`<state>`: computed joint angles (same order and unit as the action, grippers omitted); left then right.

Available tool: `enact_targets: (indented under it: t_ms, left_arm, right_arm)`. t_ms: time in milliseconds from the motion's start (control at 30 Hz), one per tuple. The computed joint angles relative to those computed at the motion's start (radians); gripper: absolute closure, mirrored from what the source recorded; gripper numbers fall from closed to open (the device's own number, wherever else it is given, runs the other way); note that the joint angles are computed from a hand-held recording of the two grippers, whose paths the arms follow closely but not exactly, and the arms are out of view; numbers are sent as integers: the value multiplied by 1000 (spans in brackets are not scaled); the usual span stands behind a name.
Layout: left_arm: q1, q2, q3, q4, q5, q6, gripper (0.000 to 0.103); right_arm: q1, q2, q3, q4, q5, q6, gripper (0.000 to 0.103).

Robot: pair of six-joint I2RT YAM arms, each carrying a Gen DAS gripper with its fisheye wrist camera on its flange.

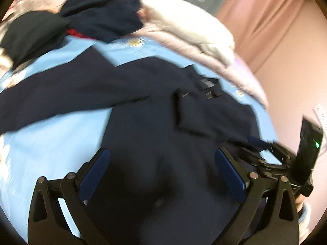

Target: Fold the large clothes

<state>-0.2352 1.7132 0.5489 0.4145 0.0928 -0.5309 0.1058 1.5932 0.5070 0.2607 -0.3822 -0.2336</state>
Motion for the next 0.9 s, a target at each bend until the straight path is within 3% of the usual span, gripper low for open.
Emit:
enact_targets:
  t_ms: [100,167,233,367,433,533,567,633,667,733,767,800,833,900]
  left_arm:
    - [-12,97,154,-13,95,-7,1]
    - [-23,200,286,-21,186,-34,3]
    - [-46,300,415,-36,228,-56,13]
    - [-104,531,752,-188,183,-33,28]
    - [-111,623,883,-267,173,-21,32]
    - [-113,747,1031,-422,76,15,33]
    - [-98,774,1050,-466,64,31,35]
    - [-83,795,1028,-466,56,66,60]
    - [-78,768,954,-390,43,103,63]
    - [-62,736,889,-360,55,120,63]
    - [-53,725,867,-351,65,125,63]
    - [-47,712,844,-348,58,132,63]
    - [-39,705,829,-343,60,140,63]
    - [-28,702,824,-344,80,151,63]
  right_arm:
    - [-288,26,45,-1,-178,56,33]
    - [-425,97,105,6,-241,134,33]
    - [-528,197,180,33,-295,223,35]
    - [-555,365,316,39,-220,330,38]
    - [-539,458,419,1,-189,369,38]
    - [-540,517,488,-46,-126,373,38]
    - [-530,548,523,-62,-112,382,38]
    - [-520,613,598,-106,-130,397,38]
    - [-532,638,634,-138,-136,388,38]
    - [-527,693,709,-188,-137,378,38]
    - [-533,696,712,-198,-139,359,45]
    - [-527,692,706,-191,-130,341,61]
    - [-507,674,684,-175,-100,299,98]
    - [-509,639,635,-99,-62,268,99]
